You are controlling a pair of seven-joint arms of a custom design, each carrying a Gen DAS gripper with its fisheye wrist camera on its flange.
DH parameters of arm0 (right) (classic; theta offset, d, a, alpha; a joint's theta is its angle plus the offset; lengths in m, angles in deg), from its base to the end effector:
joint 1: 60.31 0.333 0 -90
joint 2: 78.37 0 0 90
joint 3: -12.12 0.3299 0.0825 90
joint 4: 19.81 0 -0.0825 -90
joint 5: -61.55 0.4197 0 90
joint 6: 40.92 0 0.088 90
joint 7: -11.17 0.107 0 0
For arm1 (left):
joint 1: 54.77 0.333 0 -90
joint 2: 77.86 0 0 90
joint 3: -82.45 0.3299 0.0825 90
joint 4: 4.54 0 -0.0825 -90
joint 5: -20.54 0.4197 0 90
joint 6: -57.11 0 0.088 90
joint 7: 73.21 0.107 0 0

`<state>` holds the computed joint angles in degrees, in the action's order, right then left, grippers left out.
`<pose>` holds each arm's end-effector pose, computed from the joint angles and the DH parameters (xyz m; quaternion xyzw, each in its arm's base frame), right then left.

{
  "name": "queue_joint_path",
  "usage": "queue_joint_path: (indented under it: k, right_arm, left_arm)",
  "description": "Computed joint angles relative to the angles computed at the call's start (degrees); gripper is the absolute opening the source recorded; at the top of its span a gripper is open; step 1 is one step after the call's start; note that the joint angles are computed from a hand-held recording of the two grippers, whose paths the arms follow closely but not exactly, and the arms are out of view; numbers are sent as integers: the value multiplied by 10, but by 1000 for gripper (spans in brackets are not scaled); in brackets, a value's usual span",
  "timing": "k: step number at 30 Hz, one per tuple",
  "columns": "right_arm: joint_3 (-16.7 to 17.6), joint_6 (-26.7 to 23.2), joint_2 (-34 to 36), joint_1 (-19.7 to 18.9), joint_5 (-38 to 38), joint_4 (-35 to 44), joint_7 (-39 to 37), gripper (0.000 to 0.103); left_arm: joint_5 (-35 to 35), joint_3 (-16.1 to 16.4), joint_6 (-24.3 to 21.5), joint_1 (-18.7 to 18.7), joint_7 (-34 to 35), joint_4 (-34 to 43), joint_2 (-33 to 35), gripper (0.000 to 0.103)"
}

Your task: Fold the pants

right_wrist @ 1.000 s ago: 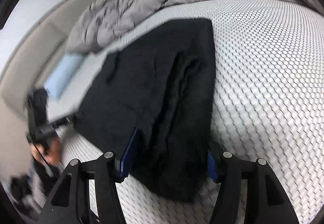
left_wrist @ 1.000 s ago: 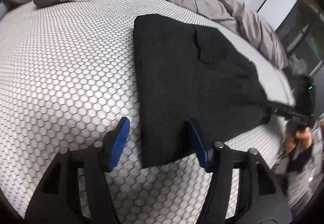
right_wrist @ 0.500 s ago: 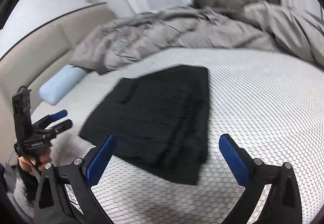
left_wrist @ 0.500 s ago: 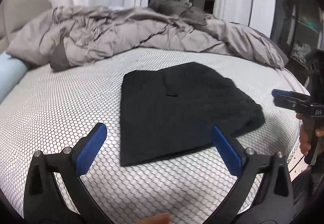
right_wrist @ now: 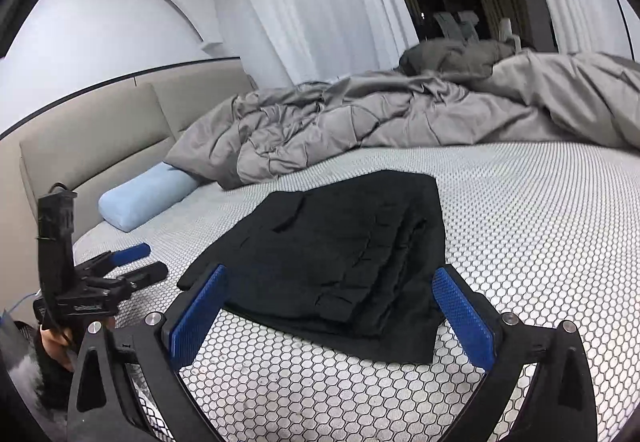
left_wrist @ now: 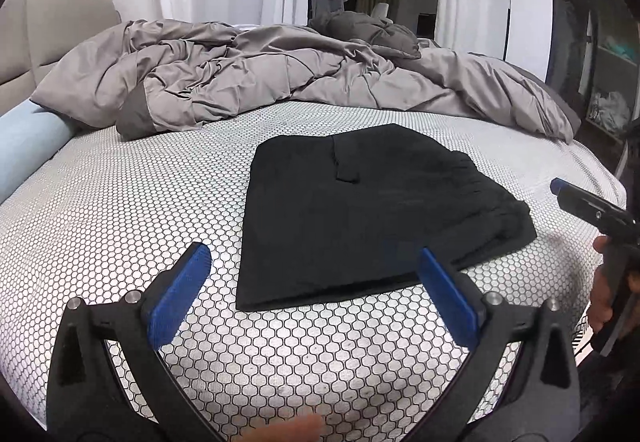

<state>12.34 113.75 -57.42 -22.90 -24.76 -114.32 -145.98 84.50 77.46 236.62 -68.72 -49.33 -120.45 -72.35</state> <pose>0.5591 0.4731 0.4499 -0.5684 0.6197 -0.2936 0.4548 0.5680 -0.2760 0.4824 -0.5239 0.6983 -0.4023 0.2757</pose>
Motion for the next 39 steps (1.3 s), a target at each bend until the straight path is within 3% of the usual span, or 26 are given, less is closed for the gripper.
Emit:
queue_joint_path:
  k: [7, 13, 24, 39]
  right_arm:
    - [3, -24, 3, 11, 1, 4, -36, 103]
    - [6, -24, -8, 9, -14, -11, -21, 103]
    - [11, -29, -15, 4, -13, -18, -19, 103]
    - [15, -48, -15, 3, -11, -19, -12, 103]
  left_arm:
    - [64, 6, -2, -6, -52, 15, 5, 102]
    - [77, 0, -7, -1, -64, 19, 6, 102]
    - [75, 1, -9, 7, -79, 22, 10, 102]
    - [19, 7, -19, 6, -37, 18, 14, 102]
